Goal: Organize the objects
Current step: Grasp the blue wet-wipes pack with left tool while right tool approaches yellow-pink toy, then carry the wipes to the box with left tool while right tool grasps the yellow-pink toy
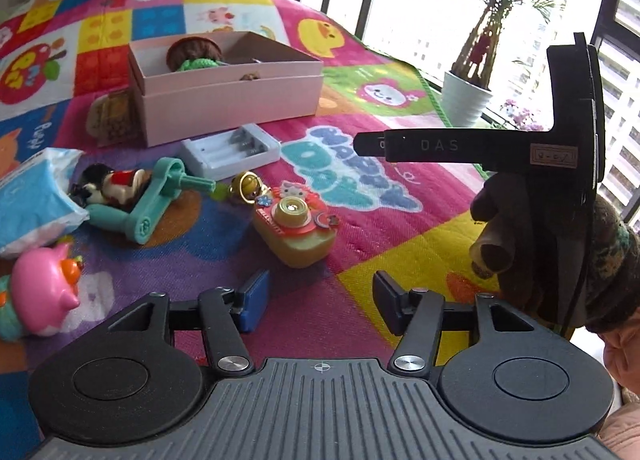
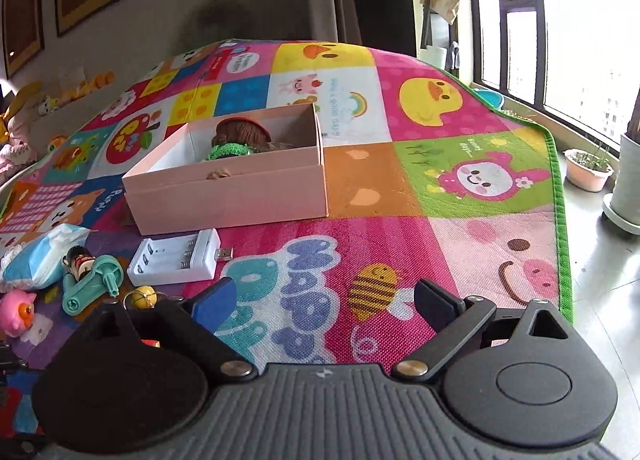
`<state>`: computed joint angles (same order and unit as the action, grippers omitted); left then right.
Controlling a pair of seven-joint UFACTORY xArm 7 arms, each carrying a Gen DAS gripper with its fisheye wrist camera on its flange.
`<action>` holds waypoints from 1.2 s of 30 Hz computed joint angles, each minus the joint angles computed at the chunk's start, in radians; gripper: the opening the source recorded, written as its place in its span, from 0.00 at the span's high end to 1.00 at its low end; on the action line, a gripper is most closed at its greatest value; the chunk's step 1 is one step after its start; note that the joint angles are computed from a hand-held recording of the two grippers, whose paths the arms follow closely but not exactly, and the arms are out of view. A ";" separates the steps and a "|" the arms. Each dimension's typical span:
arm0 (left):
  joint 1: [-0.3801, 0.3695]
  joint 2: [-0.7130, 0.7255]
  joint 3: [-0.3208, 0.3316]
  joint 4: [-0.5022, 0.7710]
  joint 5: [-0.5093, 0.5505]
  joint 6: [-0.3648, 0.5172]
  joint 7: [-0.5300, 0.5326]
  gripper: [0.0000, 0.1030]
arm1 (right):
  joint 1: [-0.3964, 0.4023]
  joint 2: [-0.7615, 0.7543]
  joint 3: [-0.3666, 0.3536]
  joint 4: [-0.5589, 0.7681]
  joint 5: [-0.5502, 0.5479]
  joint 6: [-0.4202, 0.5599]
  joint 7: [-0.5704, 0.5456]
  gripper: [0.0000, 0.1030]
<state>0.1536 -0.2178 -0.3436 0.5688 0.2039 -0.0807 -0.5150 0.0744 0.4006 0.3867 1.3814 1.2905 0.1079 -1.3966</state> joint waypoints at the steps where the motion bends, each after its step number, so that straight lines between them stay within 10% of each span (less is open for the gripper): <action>1: 0.074 -0.009 -0.072 -0.008 0.012 -0.018 -0.034 0.43 | 0.005 0.002 -0.008 0.002 -0.011 0.003 0.022 0.05; 9: 0.502 -0.378 -0.384 -0.133 -0.121 -0.021 -0.231 0.44 | -0.014 0.006 0.009 0.004 0.016 0.003 0.024 0.02; 15: 0.679 -0.184 -0.365 0.032 -0.098 0.087 -0.286 0.45 | -0.023 -0.016 0.014 -0.010 0.085 0.031 -0.068 0.02; 20: 0.968 -0.160 -0.608 0.123 0.137 0.149 -0.414 0.42 | -0.001 -0.156 -0.050 -0.137 -0.021 0.283 -0.053 0.02; 23: 0.895 -0.161 -0.548 0.112 0.153 0.187 -0.406 0.40 | 0.071 -0.202 -0.066 -0.196 -0.080 0.273 -0.078 0.02; 27: 0.636 -0.109 -0.311 0.062 0.080 0.225 -0.292 0.39 | 0.171 -0.160 -0.107 -0.182 -0.232 0.220 0.074 0.10; 33: 0.730 -0.089 -0.361 0.073 0.200 0.168 -0.430 0.44 | 0.174 -0.140 -0.089 -0.168 -0.313 0.188 0.129 0.48; 36: 0.569 -0.077 -0.219 0.068 0.158 0.168 -0.351 0.46 | 0.159 -0.165 -0.095 -0.180 -0.372 0.228 0.147 0.58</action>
